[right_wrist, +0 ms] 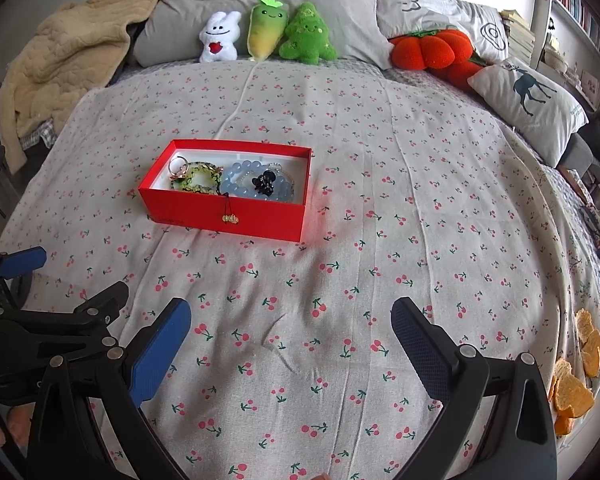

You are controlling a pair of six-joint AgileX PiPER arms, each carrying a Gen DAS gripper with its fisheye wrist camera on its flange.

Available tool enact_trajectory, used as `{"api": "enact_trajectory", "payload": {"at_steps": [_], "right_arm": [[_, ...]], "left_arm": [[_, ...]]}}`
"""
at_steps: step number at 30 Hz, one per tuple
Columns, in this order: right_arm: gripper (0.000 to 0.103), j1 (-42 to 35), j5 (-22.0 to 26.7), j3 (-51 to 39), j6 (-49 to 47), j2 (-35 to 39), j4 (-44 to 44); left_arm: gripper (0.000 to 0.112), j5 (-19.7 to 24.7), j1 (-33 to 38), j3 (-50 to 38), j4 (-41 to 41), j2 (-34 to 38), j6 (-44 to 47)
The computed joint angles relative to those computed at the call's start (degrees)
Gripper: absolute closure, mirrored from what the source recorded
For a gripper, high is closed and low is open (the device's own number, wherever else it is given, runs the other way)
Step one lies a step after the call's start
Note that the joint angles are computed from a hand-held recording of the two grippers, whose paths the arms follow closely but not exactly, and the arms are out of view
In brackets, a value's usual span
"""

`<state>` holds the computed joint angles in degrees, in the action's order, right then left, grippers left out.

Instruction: Organize jewelry

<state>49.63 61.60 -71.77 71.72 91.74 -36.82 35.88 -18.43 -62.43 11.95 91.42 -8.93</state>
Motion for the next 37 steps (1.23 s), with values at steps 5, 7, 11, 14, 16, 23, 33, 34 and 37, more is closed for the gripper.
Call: {"api": "enact_trajectory", "payload": {"at_steps": [5, 7, 11, 14, 16, 23, 33, 34, 37], "right_arm": [[0.002, 0.0, 0.0, -0.1, -0.1, 0.1, 0.1], [0.002, -0.1, -0.2, 0.1, -0.2, 0.0, 0.2], [0.002, -0.3, -0.4, 0.2, -0.3, 0.0, 0.3], [0.002, -0.3, -0.5, 0.3, -0.3, 0.0, 0.4], [0.002, -0.4, -0.6, 0.4, -0.4, 0.0, 0.5], [0.002, -0.8, -1.3, 0.8, 0.0, -0.2, 0.6], [0.002, -1.2, -1.7, 0.8, 0.0, 0.0, 0.7], [0.002, -1.6, -2.3, 1.1, 0.0, -0.1, 0.9], [0.002, -4.9, -6.5, 3.6, 0.2, -0.2, 1.9]], "left_arm": [[0.009, 0.0, 0.0, 0.0, -0.1, 0.2, 0.1], [0.009, 0.0, 0.1, 0.0, -0.1, 0.2, 0.2], [0.009, 0.0, 0.0, 0.0, 0.0, 0.4, 0.0], [0.009, 0.1, -0.1, -0.1, 0.0, 0.7, -0.1], [0.009, 0.2, -0.1, -0.2, -0.2, 0.8, 0.1], [0.009, 0.5, 0.1, -0.3, 0.1, 1.0, -0.3], [0.009, 0.6, 1.3, -0.8, -4.3, 2.2, 3.5], [0.009, 0.7, 2.0, -1.0, -6.5, 2.7, 5.4], [0.009, -1.0, 4.6, -1.8, -14.4, 5.6, 12.1]]}}
